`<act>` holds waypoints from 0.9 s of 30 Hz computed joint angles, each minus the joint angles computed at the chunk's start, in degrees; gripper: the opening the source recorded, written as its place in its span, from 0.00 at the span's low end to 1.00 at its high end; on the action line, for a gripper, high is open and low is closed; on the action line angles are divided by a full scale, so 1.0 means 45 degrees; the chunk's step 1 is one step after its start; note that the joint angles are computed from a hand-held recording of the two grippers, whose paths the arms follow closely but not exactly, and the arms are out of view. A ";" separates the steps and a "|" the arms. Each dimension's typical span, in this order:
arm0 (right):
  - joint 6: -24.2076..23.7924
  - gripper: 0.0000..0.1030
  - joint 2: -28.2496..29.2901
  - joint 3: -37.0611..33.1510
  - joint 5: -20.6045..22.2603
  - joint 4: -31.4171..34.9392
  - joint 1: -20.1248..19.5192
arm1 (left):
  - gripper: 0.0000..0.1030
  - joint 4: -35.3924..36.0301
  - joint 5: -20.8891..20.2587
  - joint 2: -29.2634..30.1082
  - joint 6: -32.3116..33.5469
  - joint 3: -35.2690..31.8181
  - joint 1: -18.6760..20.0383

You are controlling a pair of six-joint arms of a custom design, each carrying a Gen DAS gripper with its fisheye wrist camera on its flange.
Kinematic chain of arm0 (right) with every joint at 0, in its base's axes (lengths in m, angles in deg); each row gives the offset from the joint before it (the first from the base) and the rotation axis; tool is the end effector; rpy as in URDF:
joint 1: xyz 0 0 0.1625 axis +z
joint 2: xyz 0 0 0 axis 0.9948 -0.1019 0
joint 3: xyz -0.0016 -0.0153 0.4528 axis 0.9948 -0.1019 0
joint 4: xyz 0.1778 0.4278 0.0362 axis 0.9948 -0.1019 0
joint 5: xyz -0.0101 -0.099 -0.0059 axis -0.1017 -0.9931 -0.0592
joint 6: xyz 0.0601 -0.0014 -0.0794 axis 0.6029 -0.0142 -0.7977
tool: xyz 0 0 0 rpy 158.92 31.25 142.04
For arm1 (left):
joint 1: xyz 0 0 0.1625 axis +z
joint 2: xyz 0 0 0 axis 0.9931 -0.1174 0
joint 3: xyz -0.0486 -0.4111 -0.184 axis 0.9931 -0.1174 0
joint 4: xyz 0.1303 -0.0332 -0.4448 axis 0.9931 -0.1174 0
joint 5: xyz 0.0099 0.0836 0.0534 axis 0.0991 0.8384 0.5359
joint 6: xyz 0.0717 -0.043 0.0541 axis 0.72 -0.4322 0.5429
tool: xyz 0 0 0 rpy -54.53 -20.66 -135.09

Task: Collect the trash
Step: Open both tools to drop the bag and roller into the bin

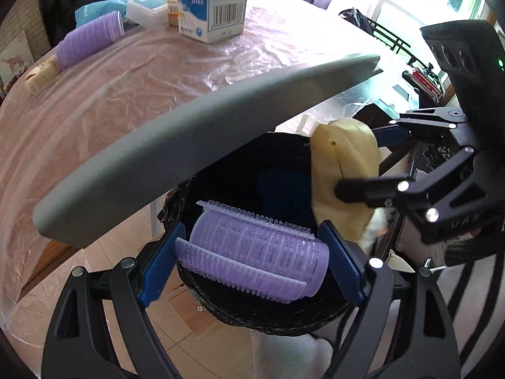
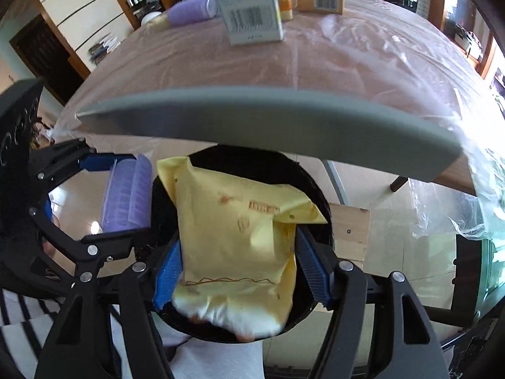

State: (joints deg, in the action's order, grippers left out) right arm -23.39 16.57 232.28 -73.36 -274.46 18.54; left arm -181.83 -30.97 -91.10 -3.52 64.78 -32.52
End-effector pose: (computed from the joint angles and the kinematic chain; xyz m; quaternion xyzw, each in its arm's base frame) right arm 0.1587 -0.3669 0.1287 0.0299 -0.9336 0.2198 0.2813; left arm -0.1764 -0.4777 0.0878 0.5073 0.8451 0.0115 0.1686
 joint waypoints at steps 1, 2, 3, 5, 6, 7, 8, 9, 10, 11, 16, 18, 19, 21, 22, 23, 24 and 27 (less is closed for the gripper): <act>-0.0050 0.64 0.0120 -0.0031 -0.0050 -0.0062 -0.0028 | 0.84 -0.0030 0.0046 0.0041 0.0003 0.0005 0.0004; -0.0070 0.64 0.0207 -0.0065 -0.0085 -0.0088 -0.0058 | 0.84 -0.0027 0.0084 0.0067 -0.0003 0.0004 0.0004; -0.0151 0.64 0.0271 -0.0067 -0.0043 -0.0189 -0.0149 | 0.84 -0.0061 0.0140 0.0099 0.0019 0.0012 0.0018; -0.0211 0.64 0.0379 -0.0119 -0.0070 -0.0248 -0.0251 | 0.84 -0.0138 0.0248 0.0210 -0.0003 0.0041 -0.0029; -0.0217 0.64 0.0408 -0.0155 -0.0104 -0.0199 -0.0281 | 0.84 -0.0277 0.0291 0.0377 -0.0184 0.0090 -0.0206; -0.0273 0.64 0.0412 -0.0142 -0.0125 -0.0208 -0.0321 | 0.85 -0.0282 0.0314 0.0397 -0.0182 0.0101 -0.0203; -0.0310 0.64 0.0458 -0.0157 -0.0147 -0.0226 -0.0348 | 0.85 -0.0254 0.0334 0.0403 -0.0207 0.0098 -0.0226; -0.0312 0.65 0.0468 -0.0182 -0.0160 -0.0179 -0.0360 | 0.85 -0.0261 0.0357 0.0425 -0.0215 0.0098 -0.0237; -0.0281 0.65 0.0464 -0.0200 -0.0193 -0.0115 -0.0375 | 0.85 -0.0231 0.0357 0.0425 -0.0221 0.0101 -0.0242; -0.0235 0.68 0.0486 -0.0201 -0.0204 -0.0084 -0.0371 | 0.85 -0.0219 0.0311 0.0442 -0.0210 0.0087 -0.0234; -0.0001 0.77 0.0444 -0.0163 -0.0455 0.0071 -0.0177 | 0.90 0.0144 -0.0088 0.0509 -0.0254 -0.0047 -0.0118; 0.0045 0.77 0.0370 -0.0099 -0.0443 0.0095 -0.0183 | 0.91 0.0026 -0.0190 0.0618 -0.0340 -0.0022 -0.0108; 0.0074 0.77 0.0321 -0.0066 -0.0447 0.0104 -0.0172 | 0.91 0.0128 -0.0254 0.0609 -0.0415 -0.0075 -0.0086; 0.0103 0.78 0.0211 -0.0030 -0.0433 0.0122 -0.0170 | 0.92 0.0279 -0.0328 0.0633 -0.0522 -0.0162 -0.0060; 0.0101 0.78 0.0165 -0.0036 -0.0428 0.0122 -0.0175 | 0.92 0.0344 -0.0314 0.0651 -0.0561 -0.0194 -0.0061; 0.0113 0.78 0.0144 -0.0064 -0.0430 0.0133 -0.0157 | 0.92 0.0409 -0.0308 0.0647 -0.0559 -0.0223 -0.0050; 0.0107 0.79 0.0129 -0.0057 -0.0451 0.0094 -0.0145 | 0.92 0.0450 -0.0345 0.0655 -0.0559 -0.0245 -0.0044; 0.0161 0.80 0.0090 -0.0072 -0.0478 0.0094 -0.0109 | 0.92 0.0768 -0.0557 0.0651 -0.0596 -0.0366 0.0056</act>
